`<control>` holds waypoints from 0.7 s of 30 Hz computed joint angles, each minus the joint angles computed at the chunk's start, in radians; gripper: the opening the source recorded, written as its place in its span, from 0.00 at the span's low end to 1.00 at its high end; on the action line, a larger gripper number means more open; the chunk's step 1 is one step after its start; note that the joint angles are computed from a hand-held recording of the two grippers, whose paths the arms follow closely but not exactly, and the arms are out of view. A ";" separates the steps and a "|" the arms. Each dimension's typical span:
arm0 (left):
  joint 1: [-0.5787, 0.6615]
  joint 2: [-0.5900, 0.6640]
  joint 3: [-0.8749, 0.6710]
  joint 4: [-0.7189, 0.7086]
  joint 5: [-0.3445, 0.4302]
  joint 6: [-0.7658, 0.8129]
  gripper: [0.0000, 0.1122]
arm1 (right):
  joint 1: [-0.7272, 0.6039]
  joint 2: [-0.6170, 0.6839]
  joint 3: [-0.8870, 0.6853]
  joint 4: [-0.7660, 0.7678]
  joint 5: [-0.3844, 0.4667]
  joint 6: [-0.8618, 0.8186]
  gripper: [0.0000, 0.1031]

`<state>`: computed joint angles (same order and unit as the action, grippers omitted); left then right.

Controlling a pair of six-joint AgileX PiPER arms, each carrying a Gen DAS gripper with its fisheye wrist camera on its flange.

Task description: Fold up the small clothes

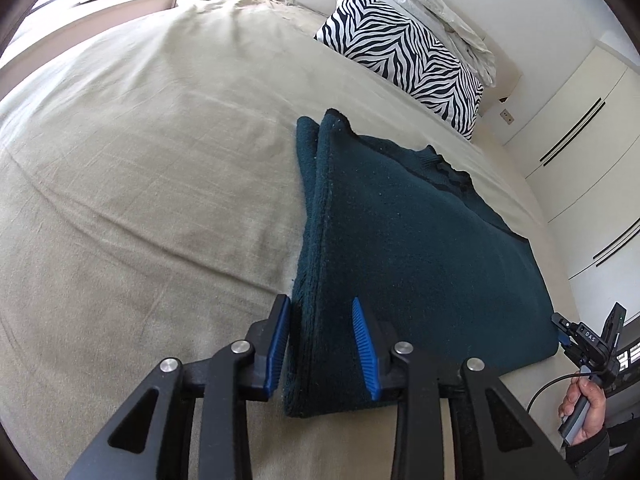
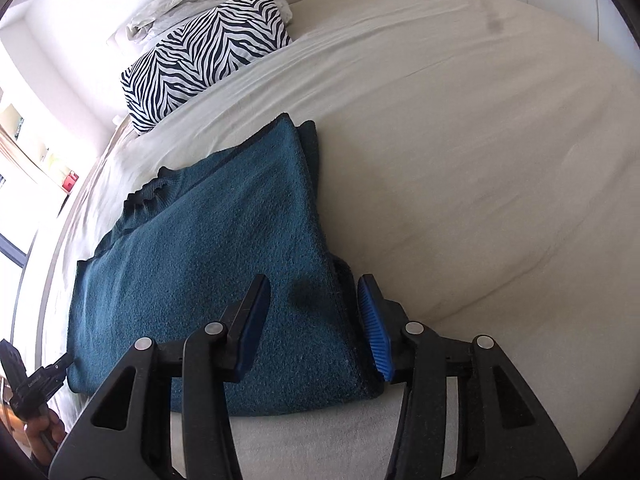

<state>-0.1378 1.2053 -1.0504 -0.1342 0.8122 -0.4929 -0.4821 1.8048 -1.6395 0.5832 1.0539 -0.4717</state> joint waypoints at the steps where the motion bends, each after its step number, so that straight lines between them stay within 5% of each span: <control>1: -0.004 -0.003 0.007 0.007 -0.006 -0.005 0.26 | -0.005 -0.010 0.011 0.005 -0.004 -0.015 0.43; 2: 0.003 -0.003 0.016 -0.009 -0.010 0.012 0.17 | -0.004 -0.010 0.011 0.000 0.005 -0.026 0.42; 4: 0.020 0.003 0.033 -0.048 -0.018 0.047 0.10 | 0.011 0.000 -0.001 -0.050 0.016 -0.026 0.25; 7: -0.017 -0.015 0.028 0.018 -0.014 0.001 0.09 | 0.000 -0.012 0.025 -0.053 -0.004 -0.045 0.12; 21: -0.072 -0.070 0.090 0.108 -0.010 -0.091 0.07 | -0.013 -0.043 0.068 -0.083 -0.027 -0.095 0.09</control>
<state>-0.2099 1.1356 -0.9602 -0.0266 0.8017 -0.5837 -0.4947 1.7620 -1.5714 0.5003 1.0268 -0.5666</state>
